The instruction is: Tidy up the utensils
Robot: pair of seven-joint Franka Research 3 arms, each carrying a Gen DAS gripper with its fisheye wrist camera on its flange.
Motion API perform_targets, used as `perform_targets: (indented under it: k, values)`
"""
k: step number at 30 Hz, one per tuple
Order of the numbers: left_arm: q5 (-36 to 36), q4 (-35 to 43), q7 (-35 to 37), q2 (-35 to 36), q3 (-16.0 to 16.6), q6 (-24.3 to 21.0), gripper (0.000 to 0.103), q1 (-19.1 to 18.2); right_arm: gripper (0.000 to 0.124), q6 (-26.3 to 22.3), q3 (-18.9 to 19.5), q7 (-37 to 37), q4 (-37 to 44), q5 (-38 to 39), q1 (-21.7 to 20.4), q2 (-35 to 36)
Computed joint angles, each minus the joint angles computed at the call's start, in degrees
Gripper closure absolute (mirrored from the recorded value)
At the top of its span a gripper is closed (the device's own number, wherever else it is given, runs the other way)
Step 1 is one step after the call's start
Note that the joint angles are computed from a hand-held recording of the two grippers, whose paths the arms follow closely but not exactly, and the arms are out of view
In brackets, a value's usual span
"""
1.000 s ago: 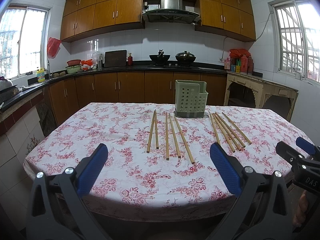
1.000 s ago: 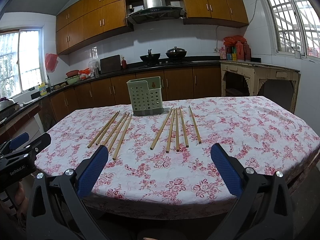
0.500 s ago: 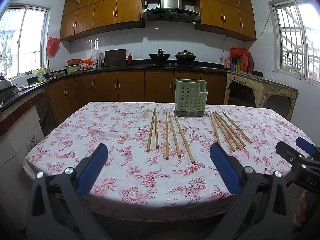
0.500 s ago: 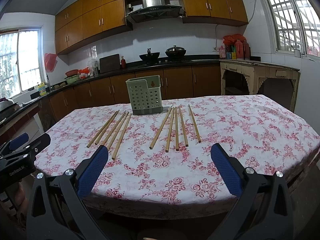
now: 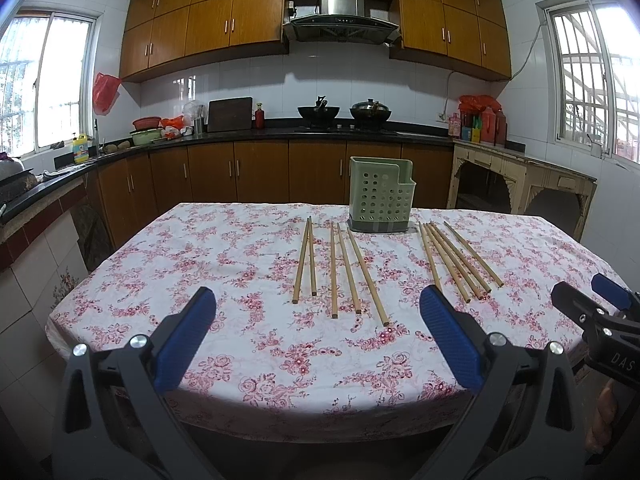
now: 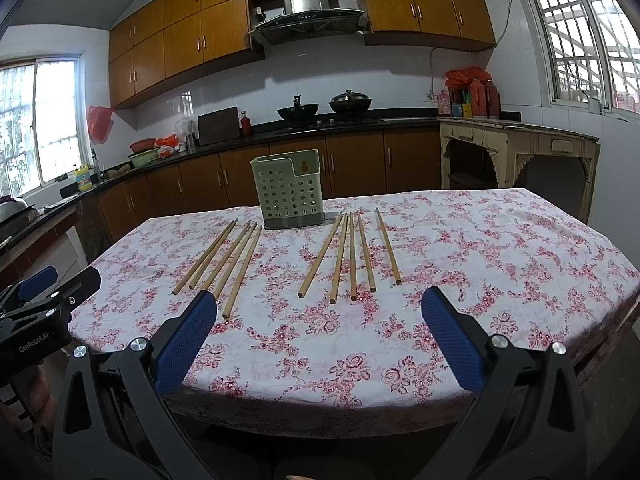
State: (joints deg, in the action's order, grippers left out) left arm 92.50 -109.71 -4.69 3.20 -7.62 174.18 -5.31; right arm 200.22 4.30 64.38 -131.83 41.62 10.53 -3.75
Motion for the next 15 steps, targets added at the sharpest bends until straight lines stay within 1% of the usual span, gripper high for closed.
perform_targets:
  k: [11, 12, 13, 15]
  values:
    - [-1.09, 0.34, 1.05, 0.33, 0.06, -0.08, 0.004, -0.18, 0.023, 0.03, -0.03, -0.07, 0.04, 0.16, 0.08, 0.09]
    - [-1.19, 0.39, 1.14, 0.37, 0.09, -0.05, 0.004, -0.19, 0.023, 0.01, 0.10, -0.41, 0.11, 0.55, 0.05, 0.06]
    - [0.67, 0.15, -0.77, 0.37, 0.22, 0.10, 0.004, -0.15, 0.023, -0.04, 0.24, -0.79, 0.20, 0.97, 0.01, 0.04]
    - [0.12, -0.21, -0.57, 0.24, 0.16, 0.06, 0.004, -0.09, 0.023, -0.19, 0.75, -2.35, 0.56, 2.71, -0.16, 0.05]
